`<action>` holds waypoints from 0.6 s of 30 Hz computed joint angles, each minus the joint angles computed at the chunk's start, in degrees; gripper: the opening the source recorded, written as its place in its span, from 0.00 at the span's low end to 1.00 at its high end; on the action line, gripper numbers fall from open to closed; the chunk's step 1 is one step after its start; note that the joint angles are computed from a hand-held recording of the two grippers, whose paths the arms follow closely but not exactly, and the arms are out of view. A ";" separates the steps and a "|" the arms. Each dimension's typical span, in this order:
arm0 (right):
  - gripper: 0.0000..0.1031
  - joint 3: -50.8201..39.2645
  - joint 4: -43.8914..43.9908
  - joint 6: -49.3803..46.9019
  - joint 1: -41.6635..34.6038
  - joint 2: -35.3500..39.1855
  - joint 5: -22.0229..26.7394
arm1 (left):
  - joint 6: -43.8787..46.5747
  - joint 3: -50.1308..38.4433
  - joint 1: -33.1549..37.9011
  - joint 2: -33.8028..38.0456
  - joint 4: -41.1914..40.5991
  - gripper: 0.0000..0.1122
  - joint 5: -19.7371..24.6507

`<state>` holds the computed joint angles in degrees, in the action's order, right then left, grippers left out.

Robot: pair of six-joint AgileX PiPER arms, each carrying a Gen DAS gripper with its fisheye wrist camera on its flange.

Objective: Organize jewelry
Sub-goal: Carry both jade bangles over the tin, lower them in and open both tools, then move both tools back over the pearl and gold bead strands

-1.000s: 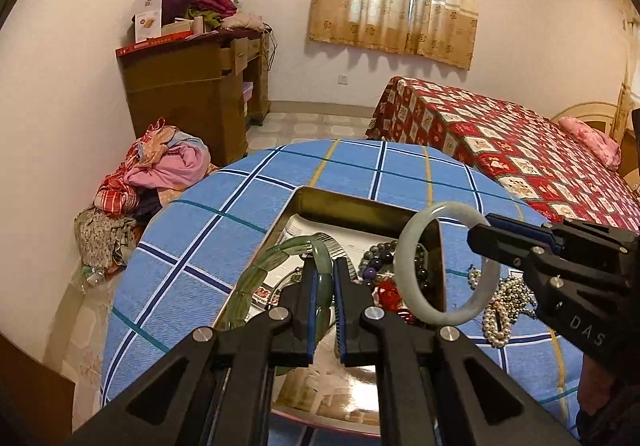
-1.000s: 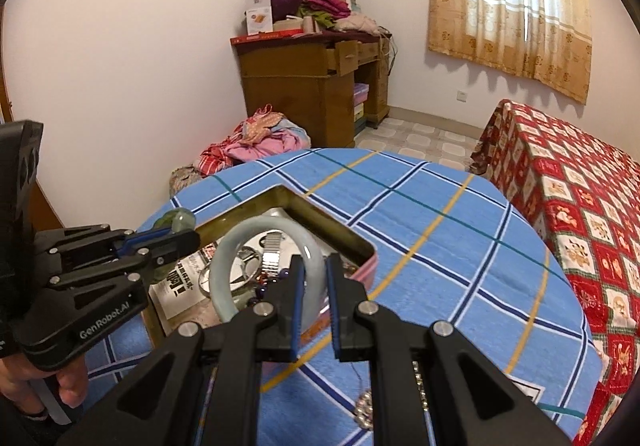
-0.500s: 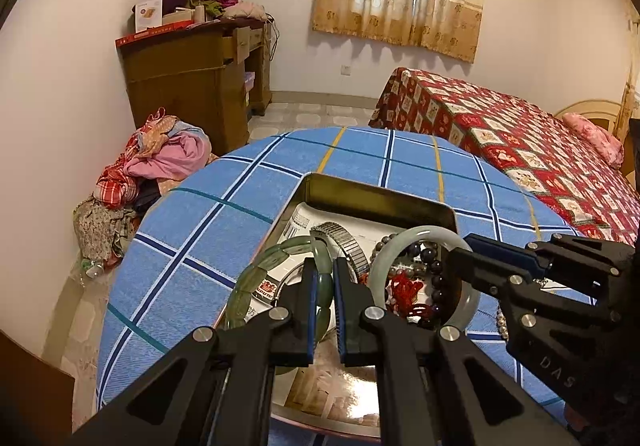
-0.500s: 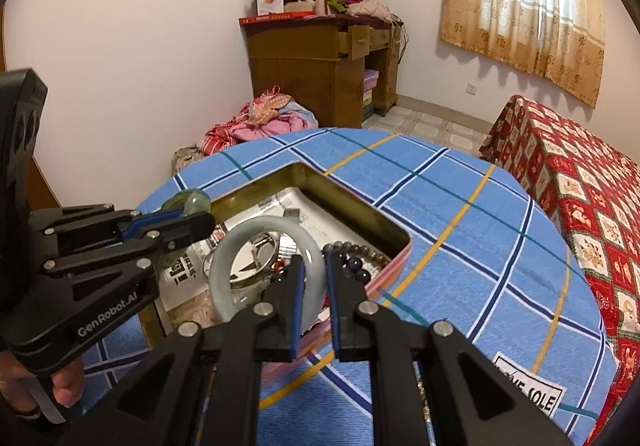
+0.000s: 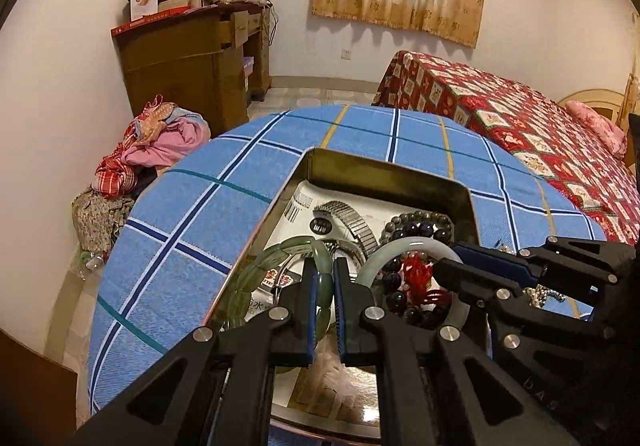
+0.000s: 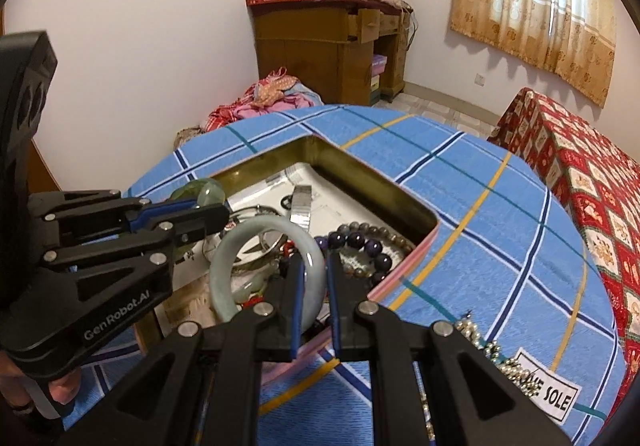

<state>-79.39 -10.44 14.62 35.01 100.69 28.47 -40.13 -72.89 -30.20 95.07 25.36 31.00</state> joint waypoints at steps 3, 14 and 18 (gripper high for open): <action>0.12 -0.01 1.03 -0.97 0.03 0.39 0.27 | 0.71 -0.12 0.37 0.78 -0.85 0.06 0.26; 0.43 4.07 5.75 -3.78 -1.61 -3.62 -3.35 | -6.79 1.30 -1.81 -1.72 5.53 0.53 1.52; 0.50 8.61 10.16 -6.45 -4.82 -8.35 -4.95 | -8.42 2.01 -3.10 -3.91 6.56 0.62 0.80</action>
<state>-70.78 -0.29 8.17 30.19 92.34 23.53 -48.54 -70.88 -33.30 91.16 31.91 31.80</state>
